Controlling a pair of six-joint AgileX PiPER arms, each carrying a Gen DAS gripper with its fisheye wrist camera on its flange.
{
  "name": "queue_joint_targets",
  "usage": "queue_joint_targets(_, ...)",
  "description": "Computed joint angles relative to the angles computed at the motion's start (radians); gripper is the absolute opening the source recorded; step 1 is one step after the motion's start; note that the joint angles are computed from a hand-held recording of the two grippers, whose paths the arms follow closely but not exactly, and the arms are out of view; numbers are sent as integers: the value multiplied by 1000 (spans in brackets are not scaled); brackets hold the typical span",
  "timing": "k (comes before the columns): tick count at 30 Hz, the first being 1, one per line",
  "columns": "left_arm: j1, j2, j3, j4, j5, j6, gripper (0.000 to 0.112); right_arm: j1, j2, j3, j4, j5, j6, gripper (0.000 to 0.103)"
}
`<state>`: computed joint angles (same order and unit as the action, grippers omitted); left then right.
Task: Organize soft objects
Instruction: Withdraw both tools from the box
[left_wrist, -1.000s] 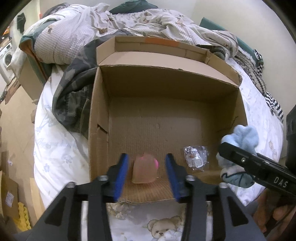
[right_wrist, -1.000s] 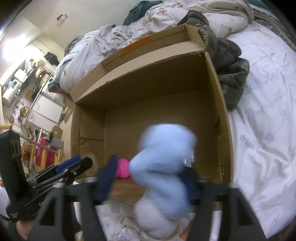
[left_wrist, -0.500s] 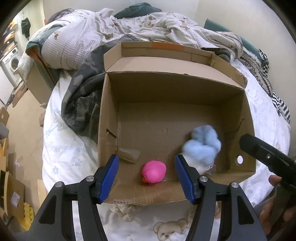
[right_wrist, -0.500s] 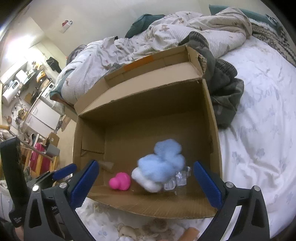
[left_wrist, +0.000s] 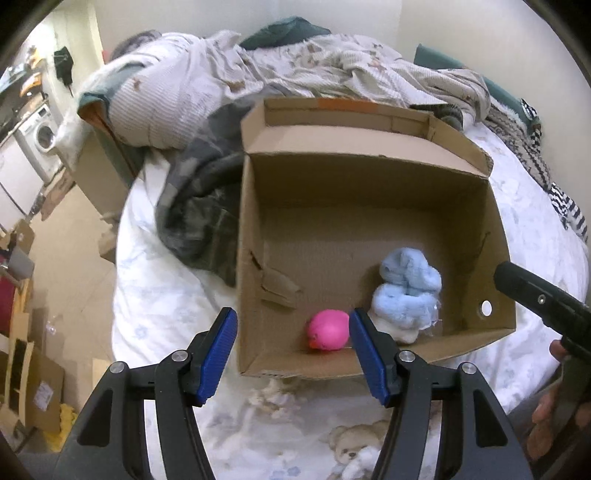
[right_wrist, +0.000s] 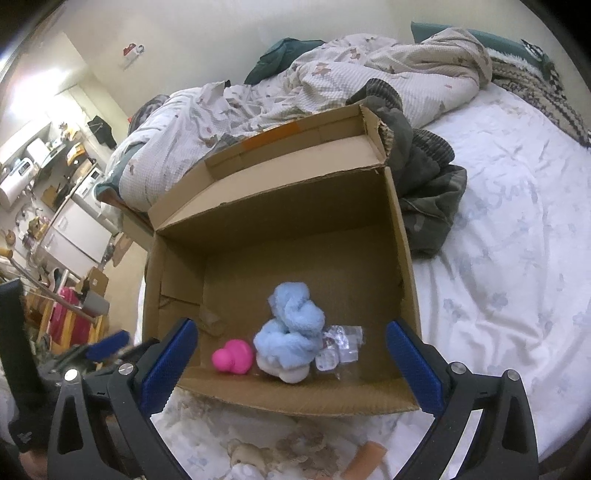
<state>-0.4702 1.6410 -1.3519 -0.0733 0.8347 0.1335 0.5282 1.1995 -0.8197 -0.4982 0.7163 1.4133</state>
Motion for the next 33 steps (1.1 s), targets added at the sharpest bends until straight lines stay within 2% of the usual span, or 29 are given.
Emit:
queue_joint_targets(4, 39, -32, 16, -63, 22, 49, 60, 38, -7, -4, -35, 45, 26, 103)
queue_joint_targets(8, 46, -49, 26, -58, 46, 46, 60, 97, -33, -12, -102, 131, 82, 103)
queue_joint_targets(13, 70, -89, 67, -79, 45, 58, 60, 139, -94, 3, -121, 164, 123, 103)
queue_joint_targets(21, 93, -113, 139, -91, 48, 90, 60, 223, -115, 17, -99, 190, 177, 103)
queue_joint_targets(28, 108, -153, 227, -89, -10, 140, 60, 292, -75, 38, -24, 151, 188, 103)
queue_joint_targets(33, 126, -146, 251, -93, -19, 155, 60, 321, -54, 40, -11, 139, 204, 103)
